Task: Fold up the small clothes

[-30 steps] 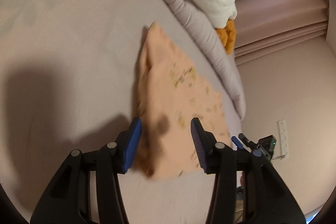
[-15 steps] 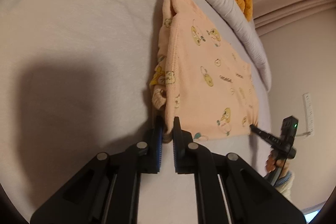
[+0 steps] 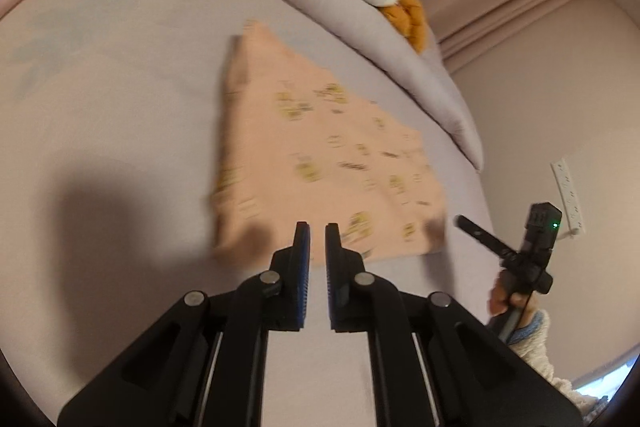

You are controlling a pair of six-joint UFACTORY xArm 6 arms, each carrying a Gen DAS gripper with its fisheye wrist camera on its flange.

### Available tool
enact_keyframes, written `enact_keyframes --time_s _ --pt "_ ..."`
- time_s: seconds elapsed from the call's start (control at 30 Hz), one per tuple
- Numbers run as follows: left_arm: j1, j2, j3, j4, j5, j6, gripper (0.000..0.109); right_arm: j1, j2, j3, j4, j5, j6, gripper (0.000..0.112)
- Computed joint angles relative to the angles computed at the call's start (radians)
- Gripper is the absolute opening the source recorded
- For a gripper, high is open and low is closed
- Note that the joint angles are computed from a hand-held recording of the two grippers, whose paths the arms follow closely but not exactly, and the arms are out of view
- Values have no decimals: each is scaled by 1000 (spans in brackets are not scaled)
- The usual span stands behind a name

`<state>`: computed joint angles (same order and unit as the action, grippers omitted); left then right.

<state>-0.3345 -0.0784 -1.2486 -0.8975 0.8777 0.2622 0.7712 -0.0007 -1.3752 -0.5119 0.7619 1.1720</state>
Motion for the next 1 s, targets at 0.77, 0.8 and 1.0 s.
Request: enact_keyframes --time_s 0.77,0.8,1.0 --pt "-3 0 124 76 67 -29 3 -63 244 -231 142 -33 -63 0" --pt "-3 -7 133 66 60 -37 3 -43 244 -233 132 -33 -75 0" --pt "17 -82 202 -13 48 -16 20 64 262 -248 81 146 -110 0"
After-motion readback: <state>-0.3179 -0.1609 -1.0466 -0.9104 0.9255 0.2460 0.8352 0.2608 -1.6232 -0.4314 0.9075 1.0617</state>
